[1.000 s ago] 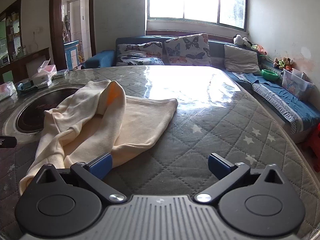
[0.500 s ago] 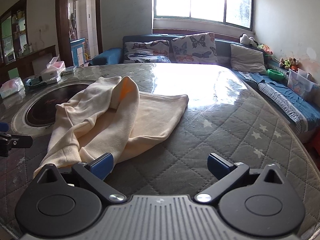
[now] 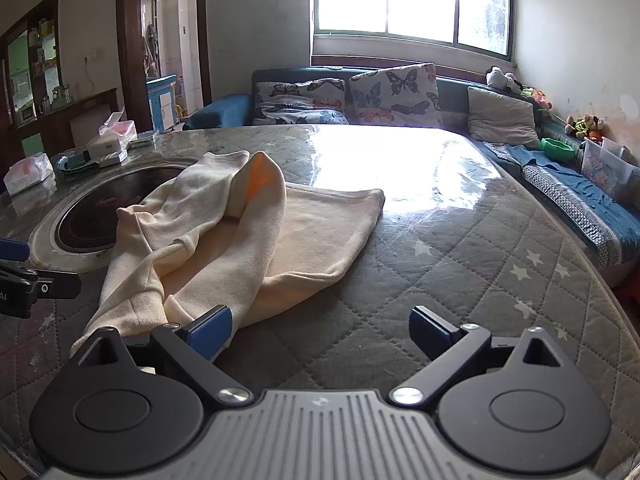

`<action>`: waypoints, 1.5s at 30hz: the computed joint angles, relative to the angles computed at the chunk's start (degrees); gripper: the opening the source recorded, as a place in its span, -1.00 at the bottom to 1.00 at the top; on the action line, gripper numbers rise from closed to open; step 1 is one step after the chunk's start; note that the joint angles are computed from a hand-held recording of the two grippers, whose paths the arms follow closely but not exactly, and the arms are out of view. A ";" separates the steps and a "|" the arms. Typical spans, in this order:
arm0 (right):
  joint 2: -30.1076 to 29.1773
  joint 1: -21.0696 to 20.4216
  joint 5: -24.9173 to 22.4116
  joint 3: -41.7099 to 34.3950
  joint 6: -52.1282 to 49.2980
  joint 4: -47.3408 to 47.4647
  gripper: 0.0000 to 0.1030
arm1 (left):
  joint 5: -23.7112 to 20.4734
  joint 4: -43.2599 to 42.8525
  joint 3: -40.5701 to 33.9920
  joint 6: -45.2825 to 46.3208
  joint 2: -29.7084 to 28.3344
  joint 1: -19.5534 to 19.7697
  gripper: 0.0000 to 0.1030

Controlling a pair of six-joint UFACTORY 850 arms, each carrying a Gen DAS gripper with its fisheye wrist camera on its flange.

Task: Fold clothes
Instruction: 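Move both grippers toward the crumpled cream shirt on the table, then close the left gripper on the shirt while the right gripper grasps another edge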

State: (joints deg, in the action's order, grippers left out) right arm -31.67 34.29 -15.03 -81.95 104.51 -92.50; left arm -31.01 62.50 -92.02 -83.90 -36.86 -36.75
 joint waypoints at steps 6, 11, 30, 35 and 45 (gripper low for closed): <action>-0.67 -0.13 0.51 -1.13 -3.38 2.73 0.87 | 0.33 -1.32 -1.30 2.19 -0.76 0.22 1.00; -1.79 -0.35 1.16 -3.11 -7.83 6.06 0.88 | 0.62 -2.30 -2.91 4.10 -1.57 0.51 1.00; -4.80 -0.88 0.65 -8.24 -19.49 15.33 1.00 | 2.17 -9.93 -12.39 15.60 -6.86 1.41 1.00; -5.55 -1.28 0.13 -9.34 -21.22 17.51 1.00 | 4.02 -12.33 -16.13 19.09 -8.83 1.80 0.98; -7.00 -2.31 -1.37 -12.09 -20.85 16.83 1.00 | 2.39 -28.08 -35.26 36.88 -20.72 3.25 0.38</action>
